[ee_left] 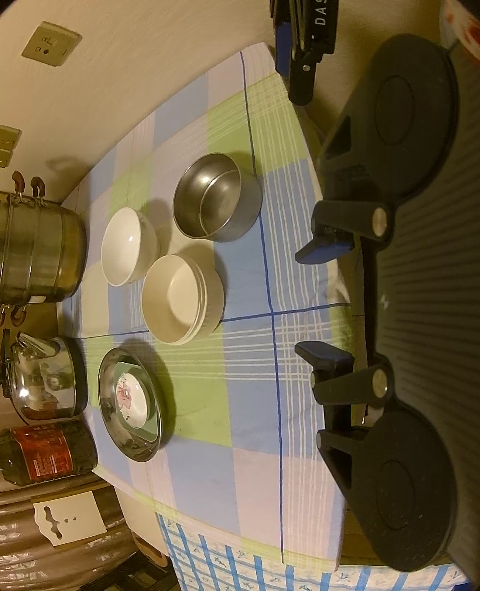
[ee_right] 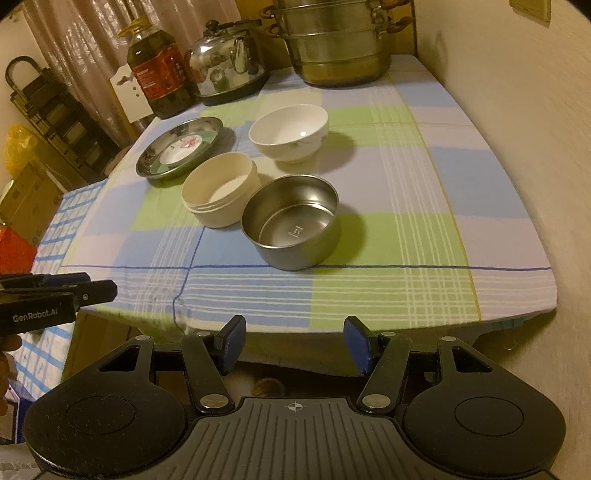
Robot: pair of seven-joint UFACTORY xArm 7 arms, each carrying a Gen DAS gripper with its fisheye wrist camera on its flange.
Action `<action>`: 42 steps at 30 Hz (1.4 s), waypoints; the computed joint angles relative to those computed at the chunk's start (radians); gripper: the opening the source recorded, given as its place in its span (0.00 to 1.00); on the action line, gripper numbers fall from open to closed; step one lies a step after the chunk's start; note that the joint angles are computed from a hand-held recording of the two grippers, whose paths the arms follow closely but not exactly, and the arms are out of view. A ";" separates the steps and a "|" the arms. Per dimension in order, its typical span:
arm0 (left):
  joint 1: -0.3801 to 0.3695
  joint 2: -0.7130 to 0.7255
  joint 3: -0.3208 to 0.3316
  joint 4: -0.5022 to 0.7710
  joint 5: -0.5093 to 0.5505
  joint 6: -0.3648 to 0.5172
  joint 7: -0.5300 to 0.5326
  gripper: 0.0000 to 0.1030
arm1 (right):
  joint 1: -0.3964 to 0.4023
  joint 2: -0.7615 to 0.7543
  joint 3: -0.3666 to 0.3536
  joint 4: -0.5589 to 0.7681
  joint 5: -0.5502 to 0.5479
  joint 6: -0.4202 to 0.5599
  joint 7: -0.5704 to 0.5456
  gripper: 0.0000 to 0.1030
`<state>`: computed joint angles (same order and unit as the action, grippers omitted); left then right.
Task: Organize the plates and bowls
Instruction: 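Move the right gripper to the rim of the wide cream bowl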
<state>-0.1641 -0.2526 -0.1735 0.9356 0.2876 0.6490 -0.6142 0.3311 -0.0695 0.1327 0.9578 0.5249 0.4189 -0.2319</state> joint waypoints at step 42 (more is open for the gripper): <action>0.123 0.660 0.113 0.606 -0.402 -0.023 0.642 0.32 | 0.061 0.792 0.053 0.948 -0.372 0.066 0.324 0.40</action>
